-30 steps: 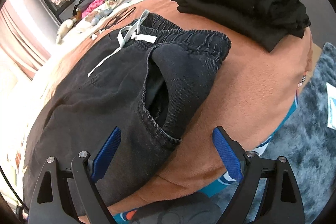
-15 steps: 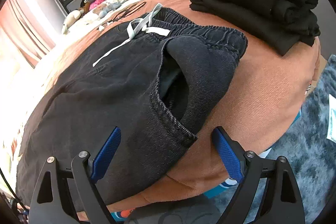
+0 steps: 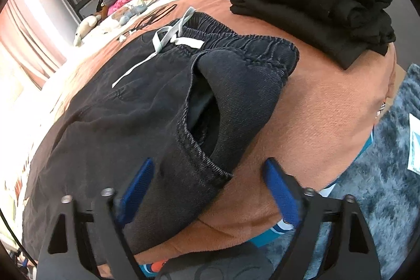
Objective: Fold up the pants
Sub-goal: 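Close the left tool on the hem corner while the right tool grips the waistband corner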
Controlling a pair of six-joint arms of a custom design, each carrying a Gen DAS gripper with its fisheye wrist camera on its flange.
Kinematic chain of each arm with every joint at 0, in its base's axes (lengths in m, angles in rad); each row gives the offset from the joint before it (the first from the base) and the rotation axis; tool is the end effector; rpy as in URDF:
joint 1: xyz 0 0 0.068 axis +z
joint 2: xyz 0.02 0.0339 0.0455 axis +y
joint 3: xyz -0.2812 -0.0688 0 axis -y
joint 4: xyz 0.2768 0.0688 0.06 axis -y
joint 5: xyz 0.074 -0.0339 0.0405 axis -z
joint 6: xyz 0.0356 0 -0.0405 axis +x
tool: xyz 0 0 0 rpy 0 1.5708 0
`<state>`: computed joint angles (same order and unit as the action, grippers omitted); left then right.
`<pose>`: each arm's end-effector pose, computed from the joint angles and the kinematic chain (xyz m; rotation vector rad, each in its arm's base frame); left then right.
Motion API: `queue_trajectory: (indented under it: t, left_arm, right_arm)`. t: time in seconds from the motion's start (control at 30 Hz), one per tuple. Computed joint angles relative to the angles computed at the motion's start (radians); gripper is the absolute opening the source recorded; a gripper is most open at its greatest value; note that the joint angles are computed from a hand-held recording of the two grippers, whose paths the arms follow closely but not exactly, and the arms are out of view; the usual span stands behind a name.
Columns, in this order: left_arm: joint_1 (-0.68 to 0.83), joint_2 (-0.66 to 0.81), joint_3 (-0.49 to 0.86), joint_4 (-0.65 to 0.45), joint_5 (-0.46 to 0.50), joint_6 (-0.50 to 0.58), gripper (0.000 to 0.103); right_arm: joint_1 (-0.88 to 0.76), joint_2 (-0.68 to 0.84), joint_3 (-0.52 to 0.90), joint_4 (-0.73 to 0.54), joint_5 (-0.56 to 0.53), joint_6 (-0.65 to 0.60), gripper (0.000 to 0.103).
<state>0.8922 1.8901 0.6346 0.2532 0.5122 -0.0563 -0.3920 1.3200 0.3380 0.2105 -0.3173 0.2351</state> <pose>0.2067 0.2286 0.0474 -0.9362 2.2274 -0.2909 0.2178 -0.0780 0.1139 0.5633 2.2427 0.2916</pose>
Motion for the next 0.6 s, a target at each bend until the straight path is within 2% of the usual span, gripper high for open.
queue_trajectory:
  t: [0.07, 0.17, 0.23, 0.3, 0.33, 0.47, 0.6]
  left_arm:
    - [-0.004, 0.028, 0.020, 0.012, -0.009, -0.023, 0.056]
    - [-0.012, 0.038, 0.034, 0.032, -0.011, -0.047, 0.056]
    - [-0.016, 0.058, 0.066, 0.029, -0.013, -0.064, 0.047]
    - [-0.010, 0.084, 0.103, 0.009, -0.014, -0.079, 0.023]
    - [-0.001, 0.097, 0.116, 0.004, -0.007, -0.084, 0.019]
    - [0.016, 0.110, 0.135, 0.006, 0.013, -0.107, 0.007]
    - [0.008, 0.071, 0.108, 0.042, -0.017, -0.109, 0.004]
  right_arm:
    - [-0.008, 0.010, -0.002, 0.020, -0.008, 0.002, 0.072]
    - [-0.034, 0.032, 0.002, 0.043, -0.048, 0.007, 0.070]
    - [-0.052, 0.050, 0.011, 0.061, -0.074, 0.015, 0.067]
    - [-0.077, 0.078, 0.028, 0.077, -0.100, 0.032, 0.065]
    - [-0.087, 0.090, 0.035, 0.084, -0.111, 0.042, 0.065]
    - [-0.151, 0.133, 0.071, 0.118, -0.167, 0.089, 0.065]
    - [-0.198, 0.195, 0.115, 0.143, -0.205, 0.102, 0.065]
